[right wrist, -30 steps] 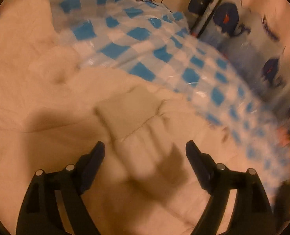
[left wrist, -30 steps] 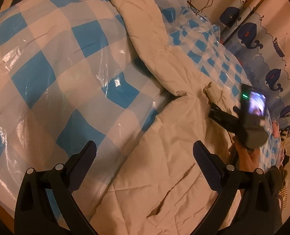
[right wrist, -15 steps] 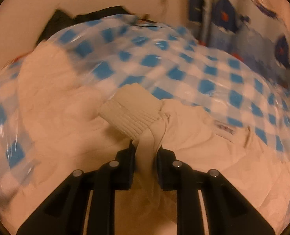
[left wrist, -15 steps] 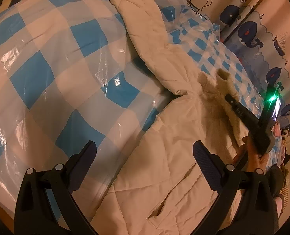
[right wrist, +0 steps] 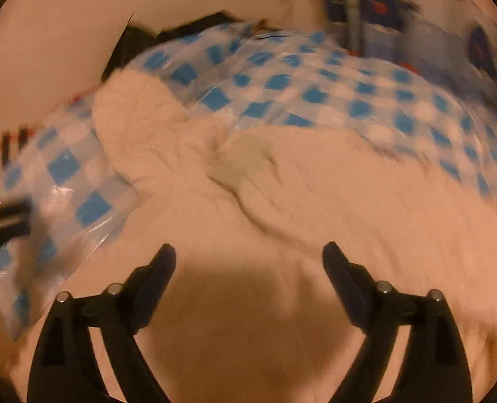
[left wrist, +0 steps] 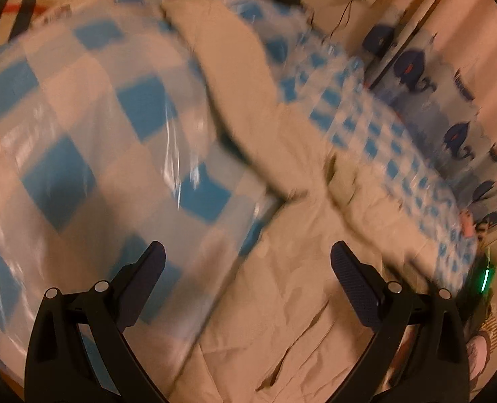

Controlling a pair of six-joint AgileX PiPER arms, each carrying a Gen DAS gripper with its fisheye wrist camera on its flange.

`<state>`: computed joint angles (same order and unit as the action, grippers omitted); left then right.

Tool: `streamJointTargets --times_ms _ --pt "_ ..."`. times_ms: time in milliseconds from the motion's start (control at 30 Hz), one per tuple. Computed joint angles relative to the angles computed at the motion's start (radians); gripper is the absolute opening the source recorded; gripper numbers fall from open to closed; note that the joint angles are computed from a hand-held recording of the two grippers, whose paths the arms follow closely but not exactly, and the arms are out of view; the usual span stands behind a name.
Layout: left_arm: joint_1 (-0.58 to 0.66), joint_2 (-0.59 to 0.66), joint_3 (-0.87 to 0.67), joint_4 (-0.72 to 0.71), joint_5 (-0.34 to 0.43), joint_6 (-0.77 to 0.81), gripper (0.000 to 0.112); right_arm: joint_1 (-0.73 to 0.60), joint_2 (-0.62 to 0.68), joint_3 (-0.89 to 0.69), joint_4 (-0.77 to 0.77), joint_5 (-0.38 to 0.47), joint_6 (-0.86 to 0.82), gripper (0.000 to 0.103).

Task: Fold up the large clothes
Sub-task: 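Lift the sleeve with the right gripper and fold it across the jacket body, then grasp the other sleeve cuff with the left gripper and lift it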

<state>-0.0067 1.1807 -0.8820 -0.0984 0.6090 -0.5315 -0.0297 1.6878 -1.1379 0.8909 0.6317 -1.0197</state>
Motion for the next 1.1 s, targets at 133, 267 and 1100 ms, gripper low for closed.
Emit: streamJointTargets --times_ms 133,267,1100 --pt "0.153 0.066 -0.171 -0.132 -0.004 0.291 0.095 -0.213 0.015 0.157 0.244 0.070 -0.210 0.086" --pt "0.377 0.320 -0.491 -0.420 0.136 0.571 0.095 -0.275 0.090 0.220 0.402 0.106 -0.368 0.086" --pt "0.494 1.159 -1.503 -0.380 0.370 0.328 0.095 -0.297 0.116 0.254 0.514 0.142 -0.521 0.093"
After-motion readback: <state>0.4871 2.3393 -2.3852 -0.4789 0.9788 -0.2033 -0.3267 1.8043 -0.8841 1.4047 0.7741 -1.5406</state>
